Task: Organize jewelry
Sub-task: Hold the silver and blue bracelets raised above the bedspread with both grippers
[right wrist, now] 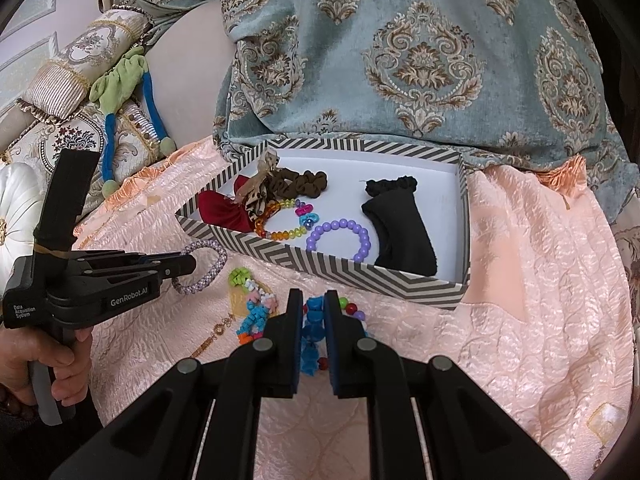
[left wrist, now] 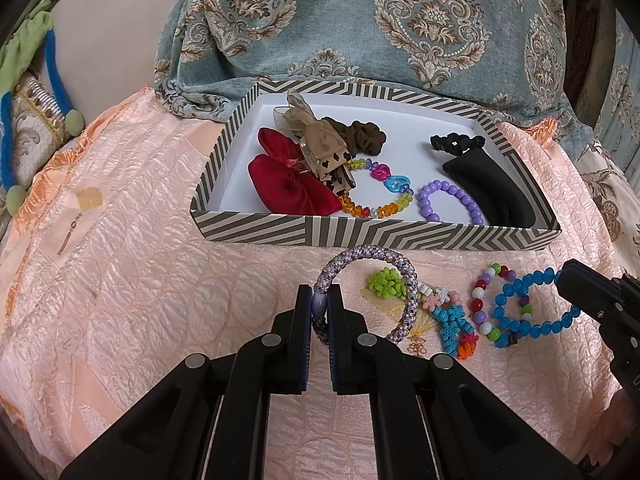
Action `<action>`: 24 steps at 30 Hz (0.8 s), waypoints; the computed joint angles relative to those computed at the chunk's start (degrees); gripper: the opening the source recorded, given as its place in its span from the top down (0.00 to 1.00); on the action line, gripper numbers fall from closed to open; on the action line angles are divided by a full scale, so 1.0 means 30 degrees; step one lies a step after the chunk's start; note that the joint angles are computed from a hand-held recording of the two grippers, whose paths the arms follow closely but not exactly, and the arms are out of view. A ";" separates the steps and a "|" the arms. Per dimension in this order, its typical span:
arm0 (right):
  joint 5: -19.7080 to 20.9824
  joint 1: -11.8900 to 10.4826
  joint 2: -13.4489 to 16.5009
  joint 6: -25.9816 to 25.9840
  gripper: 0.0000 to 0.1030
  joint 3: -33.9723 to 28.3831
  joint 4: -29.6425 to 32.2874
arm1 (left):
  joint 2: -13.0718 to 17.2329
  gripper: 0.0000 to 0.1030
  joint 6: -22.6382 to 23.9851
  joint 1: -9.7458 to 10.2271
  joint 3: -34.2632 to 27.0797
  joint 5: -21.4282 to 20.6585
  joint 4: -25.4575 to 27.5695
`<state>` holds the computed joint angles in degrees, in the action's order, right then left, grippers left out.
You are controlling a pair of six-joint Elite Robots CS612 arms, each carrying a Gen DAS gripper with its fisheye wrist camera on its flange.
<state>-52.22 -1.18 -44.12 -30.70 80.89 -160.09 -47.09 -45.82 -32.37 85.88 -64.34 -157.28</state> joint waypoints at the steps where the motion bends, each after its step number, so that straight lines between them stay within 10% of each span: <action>1: -0.0006 0.0001 -0.0009 0.0005 0.90 0.0001 0.0015 | 0.0000 1.00 0.0000 0.0000 0.0000 0.0000 0.0000; 24: -0.0070 0.0000 0.0041 0.0073 0.90 -0.0007 -0.0195 | -0.0009 1.00 0.0016 -0.0011 0.0000 0.0047 0.0004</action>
